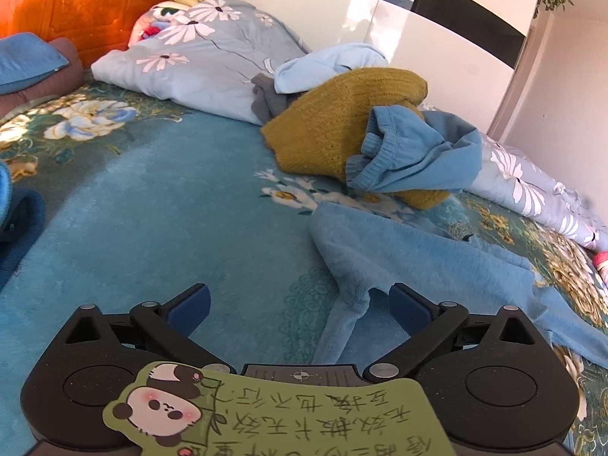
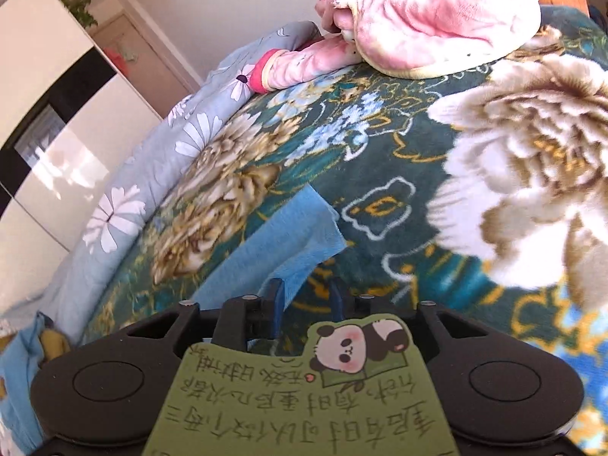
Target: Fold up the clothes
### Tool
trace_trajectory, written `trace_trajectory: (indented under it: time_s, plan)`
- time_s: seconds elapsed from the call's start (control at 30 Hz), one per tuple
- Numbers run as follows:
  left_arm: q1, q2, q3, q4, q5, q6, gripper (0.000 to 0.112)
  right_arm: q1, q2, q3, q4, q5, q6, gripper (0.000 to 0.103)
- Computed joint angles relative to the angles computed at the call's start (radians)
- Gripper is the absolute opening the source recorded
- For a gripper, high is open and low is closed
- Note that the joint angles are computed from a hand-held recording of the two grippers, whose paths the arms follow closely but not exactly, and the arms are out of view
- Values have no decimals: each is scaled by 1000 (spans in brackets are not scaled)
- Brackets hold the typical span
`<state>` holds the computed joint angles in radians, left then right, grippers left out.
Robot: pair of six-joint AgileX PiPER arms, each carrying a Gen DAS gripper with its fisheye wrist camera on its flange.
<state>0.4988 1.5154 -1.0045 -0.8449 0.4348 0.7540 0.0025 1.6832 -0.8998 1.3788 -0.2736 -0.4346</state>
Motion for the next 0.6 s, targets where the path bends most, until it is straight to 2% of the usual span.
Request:
trace_trajectory:
  time_s: [0.13, 0.27, 0.5, 0.53, 0.6]
  plan:
    - [19, -18, 15, -2, 6, 3, 101, -8, -6, -4, -14, 16, 40, 32]
    - [36, -20, 17, 3, 16, -5, 101, 15, -60, 63, -150, 18, 170, 38]
    - [49, -19, 15, 3, 26, -2, 101, -16, -15, 32, -289, 43, 360, 37]
    - [51, -19, 15, 2, 27, -2, 101, -19, -4, 17, -256, 42, 332, 35]
    - [57, -16, 15, -2, 31, 0, 101, -24, 12, -7, -227, 49, 297, 4]
